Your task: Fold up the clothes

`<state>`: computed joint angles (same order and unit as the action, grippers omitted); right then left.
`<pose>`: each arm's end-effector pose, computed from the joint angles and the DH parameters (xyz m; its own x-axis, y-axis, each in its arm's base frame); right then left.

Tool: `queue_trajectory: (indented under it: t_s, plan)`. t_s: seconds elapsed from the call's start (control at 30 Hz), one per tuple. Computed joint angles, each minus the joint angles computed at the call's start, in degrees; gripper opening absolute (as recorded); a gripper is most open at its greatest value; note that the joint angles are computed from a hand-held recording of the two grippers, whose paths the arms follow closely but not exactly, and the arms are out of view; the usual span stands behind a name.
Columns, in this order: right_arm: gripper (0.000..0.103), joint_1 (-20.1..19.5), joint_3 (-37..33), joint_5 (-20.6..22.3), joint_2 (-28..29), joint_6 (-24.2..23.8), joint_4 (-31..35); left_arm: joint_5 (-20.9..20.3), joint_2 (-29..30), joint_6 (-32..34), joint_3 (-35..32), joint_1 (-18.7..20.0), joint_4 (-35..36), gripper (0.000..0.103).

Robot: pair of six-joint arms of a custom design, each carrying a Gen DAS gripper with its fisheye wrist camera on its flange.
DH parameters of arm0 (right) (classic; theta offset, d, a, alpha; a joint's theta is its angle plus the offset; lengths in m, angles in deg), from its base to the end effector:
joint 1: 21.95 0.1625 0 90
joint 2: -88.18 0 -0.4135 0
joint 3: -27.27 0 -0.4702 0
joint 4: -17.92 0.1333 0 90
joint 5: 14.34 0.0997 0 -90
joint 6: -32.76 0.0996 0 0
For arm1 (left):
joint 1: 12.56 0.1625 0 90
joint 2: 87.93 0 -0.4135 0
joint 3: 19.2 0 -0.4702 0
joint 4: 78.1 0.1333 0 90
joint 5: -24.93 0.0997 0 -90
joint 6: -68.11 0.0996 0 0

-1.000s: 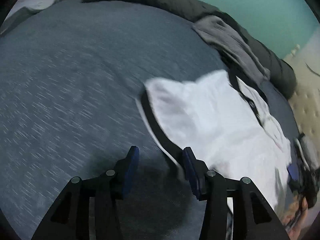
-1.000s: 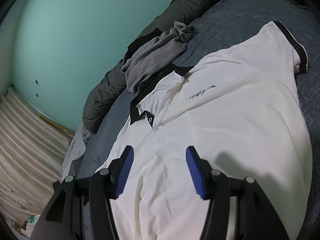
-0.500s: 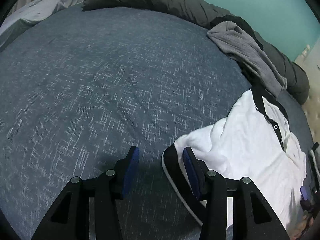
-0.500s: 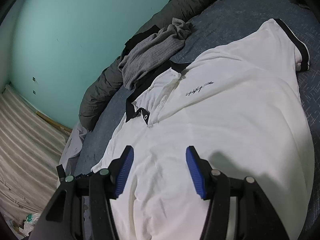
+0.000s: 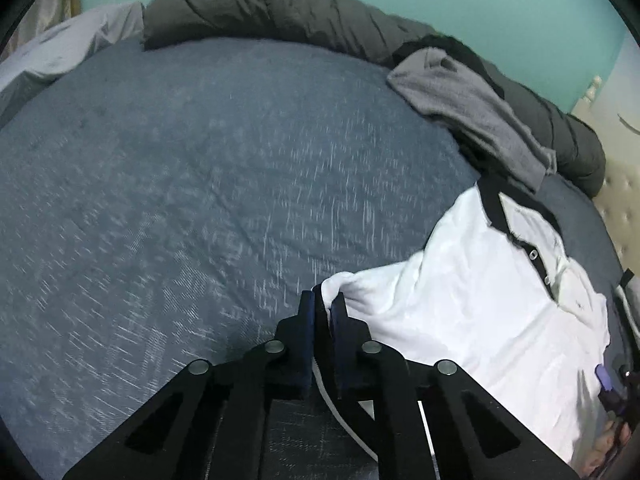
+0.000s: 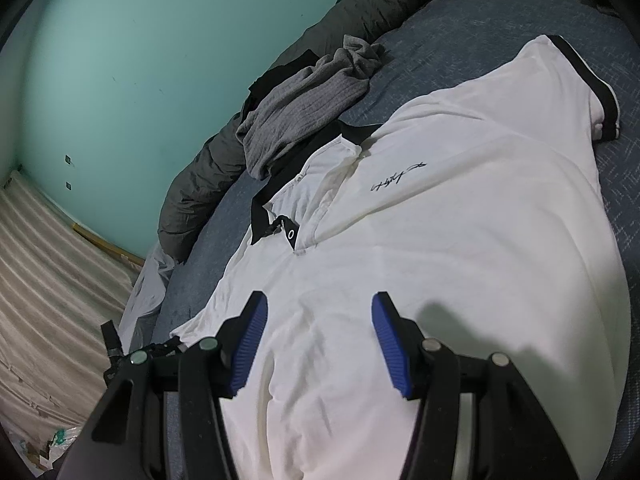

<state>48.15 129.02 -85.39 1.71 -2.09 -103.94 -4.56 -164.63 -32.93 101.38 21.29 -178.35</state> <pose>-0.0490 -0.6219 0.3895 -0.9421 -0.3223 -0.0924 -0.2585 0.8737 -0.4120 -0.2843 -0.4556 0.1429 -0.7029 -0.5849 -0.4048 -0.0086 0.5760 -0.8174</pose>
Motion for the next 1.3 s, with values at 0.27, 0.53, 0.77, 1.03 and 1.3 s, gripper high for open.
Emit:
queue_trajectory:
  t_s: [0.27, 0.53, 0.77, 1.03, 1.3]
  plan:
    - [0.055, -0.07, -0.16, 0.41, 0.05, 0.16, 0.00, -0.88, -3.41, -10.73, -0.79, 0.08, 6.65, 0.006]
    - [0.055, -0.04, -0.32, 0.05, 0.35, 0.24, -0.34, -3.21, -2.19, -2.67, 0.52, 5.20, -6.71, 0.006]
    - [0.055, -0.08, -0.40, -0.21, 0.49, 0.25, -0.38, -3.20, -1.21, 2.02, 1.77, 6.20, -14.42, 0.038]
    - [0.055, -0.16, -0.38, 0.31, 0.33, -0.07, 0.04, -2.81, -5.57, -2.61, 4.99, 1.78, -8.08, 0.058]
    - [0.055, -0.04, -0.23, 0.11, 0.30, 0.08, -0.11, -6.12, -4.99, -0.86, 5.39, 2.31, -10.34, 0.058]
